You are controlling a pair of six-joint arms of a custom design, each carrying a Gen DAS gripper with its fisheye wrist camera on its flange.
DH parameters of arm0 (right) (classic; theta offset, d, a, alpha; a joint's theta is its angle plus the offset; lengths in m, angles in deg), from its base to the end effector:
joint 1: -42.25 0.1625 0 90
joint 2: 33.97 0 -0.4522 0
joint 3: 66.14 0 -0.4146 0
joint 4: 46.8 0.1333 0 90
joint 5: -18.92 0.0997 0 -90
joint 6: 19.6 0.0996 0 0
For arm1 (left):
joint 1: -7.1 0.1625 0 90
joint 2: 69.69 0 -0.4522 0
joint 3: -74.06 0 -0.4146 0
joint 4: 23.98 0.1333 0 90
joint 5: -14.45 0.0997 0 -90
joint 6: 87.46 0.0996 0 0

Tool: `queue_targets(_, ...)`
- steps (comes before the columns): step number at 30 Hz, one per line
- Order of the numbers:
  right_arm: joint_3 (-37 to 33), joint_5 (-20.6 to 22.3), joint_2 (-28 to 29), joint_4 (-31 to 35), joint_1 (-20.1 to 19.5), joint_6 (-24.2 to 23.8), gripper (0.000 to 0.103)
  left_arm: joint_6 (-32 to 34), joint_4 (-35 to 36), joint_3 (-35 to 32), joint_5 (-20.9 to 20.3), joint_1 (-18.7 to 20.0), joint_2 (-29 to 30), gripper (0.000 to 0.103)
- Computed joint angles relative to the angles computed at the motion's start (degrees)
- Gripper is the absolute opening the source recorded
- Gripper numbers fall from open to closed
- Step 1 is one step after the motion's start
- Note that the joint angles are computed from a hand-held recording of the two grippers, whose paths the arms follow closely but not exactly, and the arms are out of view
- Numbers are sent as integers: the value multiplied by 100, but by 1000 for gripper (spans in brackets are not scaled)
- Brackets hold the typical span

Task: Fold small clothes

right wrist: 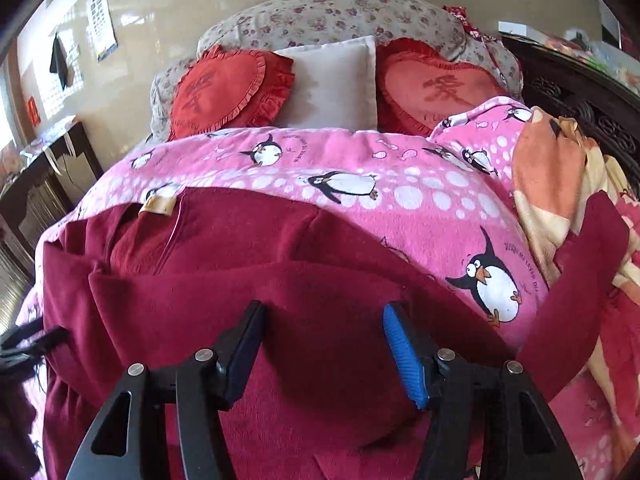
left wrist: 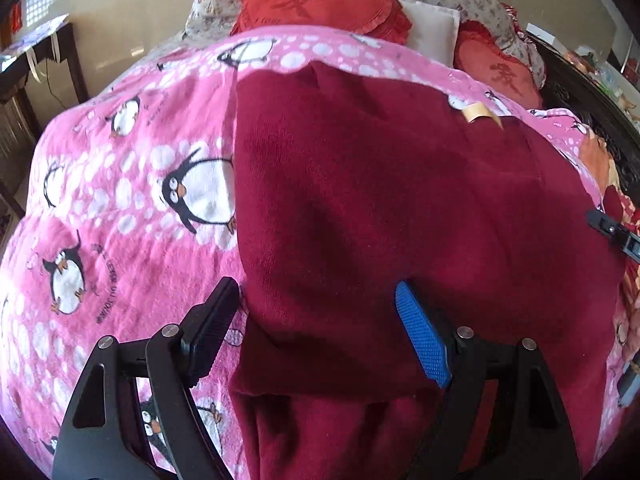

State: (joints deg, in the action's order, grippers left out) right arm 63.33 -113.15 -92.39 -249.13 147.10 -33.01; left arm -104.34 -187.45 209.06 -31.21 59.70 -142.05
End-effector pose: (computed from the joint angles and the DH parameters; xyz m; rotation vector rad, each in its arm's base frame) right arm 0.1912 -0.4616 0.1658 0.2366 -2.2942 0.8707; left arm -0.1054 -0.4719 0.1740 0.3438 2.4317 -0.6632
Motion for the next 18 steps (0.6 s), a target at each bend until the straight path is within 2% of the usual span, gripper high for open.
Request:
queue_targets(3,-18,-354,60,-217,245,-123,58,-85,-69,66,6,-22,-67,81)
queue_targets(5,108,-322,22,-406,250,-231,58,-146,49,107,98,-98,-111,81)
queue_targets(7,199,-347,-98,116,109,14,58,-280,198,150,84,-170,-214,81)
queue_targets(10,375,-15,-291,204,-19,140,58,-397,284,317,88,-348,-396,81)
queue_targets(14,505,-35,-584,71,86,235,58,-421,281,480,205,-627,-506,81)
queue_targets(18,635,76,-888,486,128,626,58,-663,345,521,310,-778,-502,81)
